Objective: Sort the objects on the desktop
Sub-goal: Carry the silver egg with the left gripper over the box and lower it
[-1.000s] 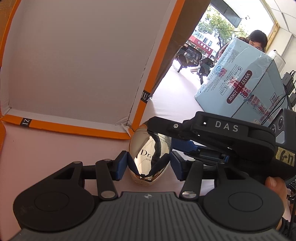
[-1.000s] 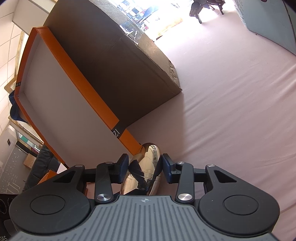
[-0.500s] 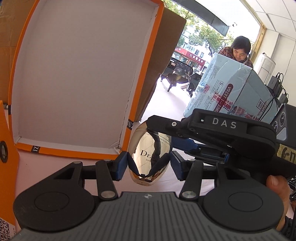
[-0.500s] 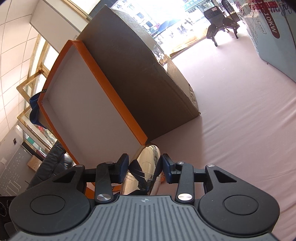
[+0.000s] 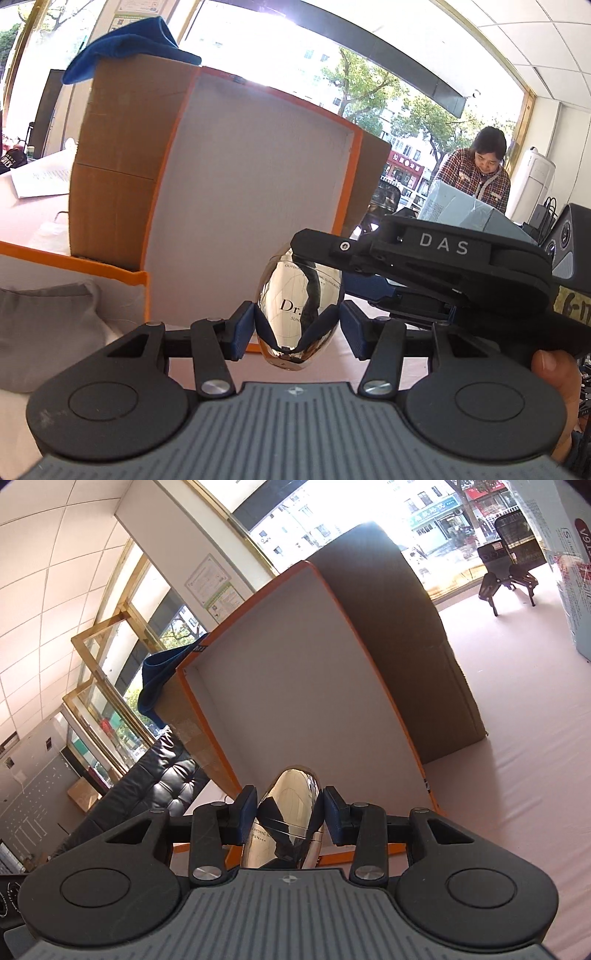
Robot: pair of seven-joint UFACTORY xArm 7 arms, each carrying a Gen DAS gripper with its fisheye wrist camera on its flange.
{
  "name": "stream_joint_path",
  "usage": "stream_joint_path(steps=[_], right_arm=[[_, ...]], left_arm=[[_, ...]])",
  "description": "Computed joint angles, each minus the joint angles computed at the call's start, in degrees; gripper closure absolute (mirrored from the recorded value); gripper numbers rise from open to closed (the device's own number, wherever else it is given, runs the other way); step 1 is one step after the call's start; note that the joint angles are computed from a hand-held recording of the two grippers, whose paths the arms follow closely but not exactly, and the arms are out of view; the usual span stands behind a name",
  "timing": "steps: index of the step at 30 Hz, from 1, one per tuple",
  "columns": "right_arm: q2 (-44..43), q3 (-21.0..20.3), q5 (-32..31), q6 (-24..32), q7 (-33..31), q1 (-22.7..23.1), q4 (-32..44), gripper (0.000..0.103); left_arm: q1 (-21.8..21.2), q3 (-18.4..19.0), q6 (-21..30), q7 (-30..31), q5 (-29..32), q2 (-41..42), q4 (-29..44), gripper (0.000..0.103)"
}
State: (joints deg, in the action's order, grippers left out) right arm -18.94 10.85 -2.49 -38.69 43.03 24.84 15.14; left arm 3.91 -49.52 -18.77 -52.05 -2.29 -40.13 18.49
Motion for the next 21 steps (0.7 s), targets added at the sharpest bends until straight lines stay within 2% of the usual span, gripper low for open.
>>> stream_joint_path(steps=[3,6,10,12,14,15,16,18,21], right_arm=[[1.24,6.6,6.36,2.27,-4.01,-0.14,3.96,0.067],[4.4,10.44,11.24,2.67,-8.29,0.44,7.56,0.067],[9.0,15.42,19.85,3.89,-16.47,2.1,13.34,0.067],[12.31,16.06,21.89,4.0,-19.88,3.34,16.47,0.067],[14.22,17.9,27.75,5.6,-25.52,5.04,20.13,0.067],[15.85,17.74,28.5,5.77,-26.99,5.73,21.6,0.067],[17.48,17.68,30.12,6.14,-29.12,6.67,23.29,0.067],[19.82,18.48,38.8,7.86,-37.58,9.84,27.79,0.067],[24.09,16.65,45.15,10.12,-45.28,13.72,33.29,0.067]], left_arm=[[-4.41,5.92,0.34,0.43,0.22,-3.48,-4.19,0.055],[-8.27,12.42,0.59,1.42,0.76,-6.61,-8.56,0.055],[-11.04,18.68,1.09,2.65,1.5,-10.07,-13.01,0.055],[-11.7,21.62,0.77,3.68,2.09,-11.14,-14.94,0.055],[-12.65,24.73,1.1,4.83,2.65,-11.98,-16.69,0.055],[-13.33,26.67,1.92,5.68,3.09,-12.31,-17.25,0.055],[-14.5,29.28,3.57,6.8,3.61,-13.25,-17.76,0.055],[-17.4,35.35,7.07,8.97,4.3,-14.87,-18.62,0.055],[-19.71,41.78,9.53,12.15,4.58,-13.82,-18.62,0.055]])
